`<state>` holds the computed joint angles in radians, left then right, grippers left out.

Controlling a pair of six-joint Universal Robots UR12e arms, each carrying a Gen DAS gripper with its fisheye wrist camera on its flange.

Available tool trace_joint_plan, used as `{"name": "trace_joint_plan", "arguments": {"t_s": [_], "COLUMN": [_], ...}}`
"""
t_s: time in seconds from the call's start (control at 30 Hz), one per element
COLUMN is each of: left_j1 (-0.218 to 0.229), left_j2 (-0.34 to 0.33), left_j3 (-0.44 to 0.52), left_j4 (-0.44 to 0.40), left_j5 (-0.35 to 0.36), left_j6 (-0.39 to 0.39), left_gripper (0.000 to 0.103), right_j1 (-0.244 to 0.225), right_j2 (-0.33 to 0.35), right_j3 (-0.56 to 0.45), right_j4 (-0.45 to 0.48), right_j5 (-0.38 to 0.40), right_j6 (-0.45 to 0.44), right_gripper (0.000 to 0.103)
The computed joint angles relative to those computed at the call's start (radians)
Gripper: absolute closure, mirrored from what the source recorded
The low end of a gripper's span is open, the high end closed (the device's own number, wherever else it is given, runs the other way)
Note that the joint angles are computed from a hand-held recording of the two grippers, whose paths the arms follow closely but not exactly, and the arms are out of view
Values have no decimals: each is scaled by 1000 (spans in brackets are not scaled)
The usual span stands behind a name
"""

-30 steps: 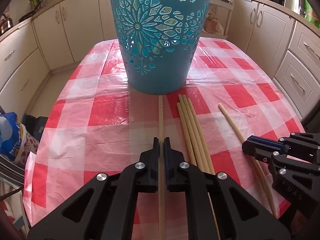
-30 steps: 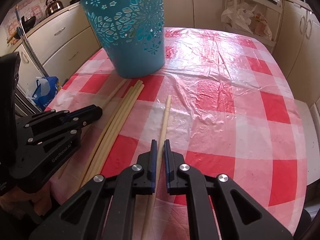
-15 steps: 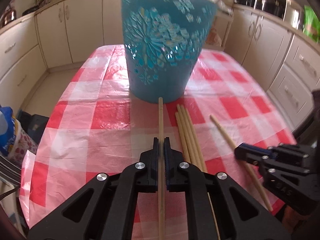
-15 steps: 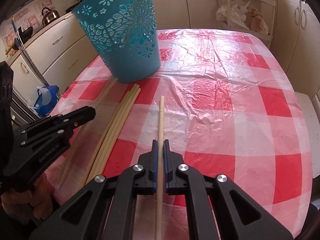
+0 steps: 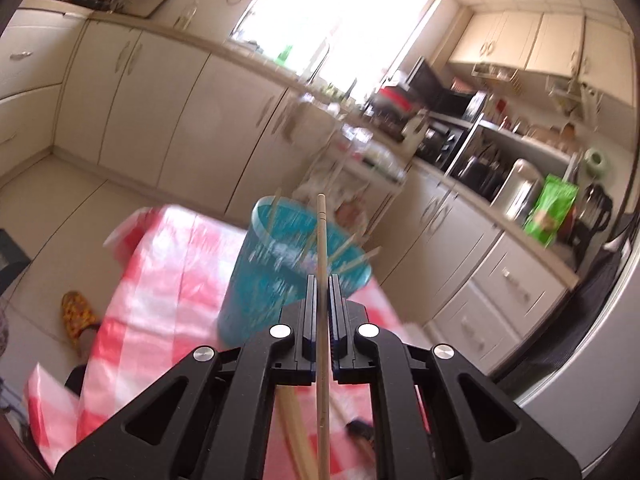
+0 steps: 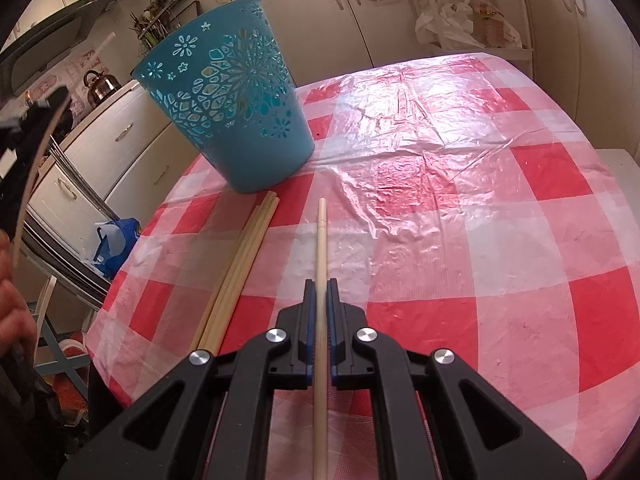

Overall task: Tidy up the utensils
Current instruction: 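Lift both held sticks up toward the teal basket opening, then open the left gripper over the basket while the right gripper releases its stick inside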

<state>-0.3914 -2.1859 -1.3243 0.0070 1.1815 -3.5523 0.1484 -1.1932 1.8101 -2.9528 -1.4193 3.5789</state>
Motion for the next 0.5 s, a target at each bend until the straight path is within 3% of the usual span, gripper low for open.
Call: {"name": "trace_joint_plan", "arguments": {"t_s": [0.17, 0.5], "left_j1": [-6, -47], "left_j2": [-60, -229], "left_j3": [137, 454], "left_j4": [28, -97], "left_j5": [16, 177], "left_j6": [-10, 43], "left_gripper": [98, 98], "right_j1": [-5, -9], "right_j2": [3, 7], "right_j3": [10, 18], "right_j4": [-33, -64], "right_j5": [17, 32], "right_j6": [12, 31], "right_gripper": [97, 97]}}
